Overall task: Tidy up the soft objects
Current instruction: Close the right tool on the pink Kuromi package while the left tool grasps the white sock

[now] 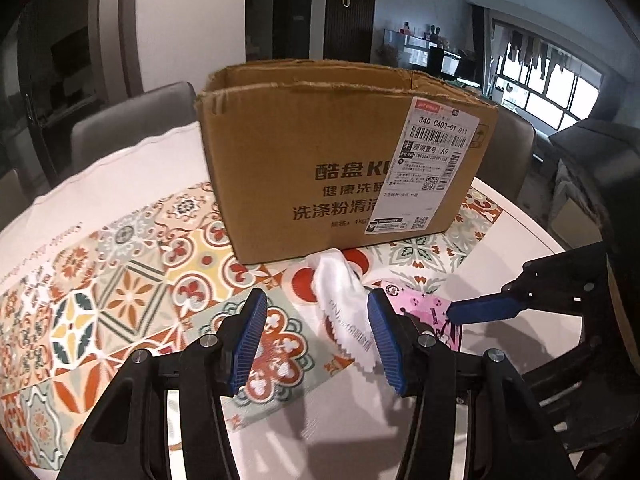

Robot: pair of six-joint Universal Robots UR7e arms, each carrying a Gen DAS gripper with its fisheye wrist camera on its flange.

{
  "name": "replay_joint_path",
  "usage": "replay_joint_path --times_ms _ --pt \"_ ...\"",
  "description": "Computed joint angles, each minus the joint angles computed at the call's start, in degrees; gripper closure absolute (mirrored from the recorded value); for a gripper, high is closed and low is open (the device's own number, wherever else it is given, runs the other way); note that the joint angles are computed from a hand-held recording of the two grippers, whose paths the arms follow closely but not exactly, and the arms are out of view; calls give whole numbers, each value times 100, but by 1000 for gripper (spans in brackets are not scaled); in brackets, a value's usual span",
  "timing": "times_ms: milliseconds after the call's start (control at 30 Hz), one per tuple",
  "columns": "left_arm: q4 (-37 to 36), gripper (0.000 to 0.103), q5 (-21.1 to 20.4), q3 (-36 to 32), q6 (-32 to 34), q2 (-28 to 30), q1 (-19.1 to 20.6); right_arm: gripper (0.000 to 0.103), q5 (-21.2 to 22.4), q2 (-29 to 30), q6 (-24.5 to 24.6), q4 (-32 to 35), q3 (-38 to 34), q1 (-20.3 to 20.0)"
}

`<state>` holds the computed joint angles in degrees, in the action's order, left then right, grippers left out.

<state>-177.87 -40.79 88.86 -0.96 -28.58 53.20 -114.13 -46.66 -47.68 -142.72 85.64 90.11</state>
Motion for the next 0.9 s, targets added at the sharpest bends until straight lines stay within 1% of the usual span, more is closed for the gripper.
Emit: replay_joint_path --times_ms 67,200,300,433,533,600,733,800,900 --pt "46 51 -130 -105 5 48 53 50 44 15 -49 -12 -25 -12" --pt "156 51 -188 -340 50 180 121 50 96 59 -66 32 -114 -30" --pt "289 51 -236 -512 4 260 183 49 78 111 -114 36 -192 -31" --pt "429 52 -392 -672 -121 314 280 49 -67 245 -281 0 -329 6" --pt "556 52 -486 -780 -135 362 331 49 -67 288 -279 34 -400 11" --pt "623 53 -512 -849 -144 403 354 47 -35 312 -306 55 -435 5" --pt "765 64 -521 -971 -160 465 398 44 -4 375 -258 111 -529 -18" --pt "877 66 -558 -1028 -199 485 425 44 18 384 -265 45 -523 -28" --pt "965 78 -577 -1088 -230 516 445 44 5 379 -302 -40 -486 -32"
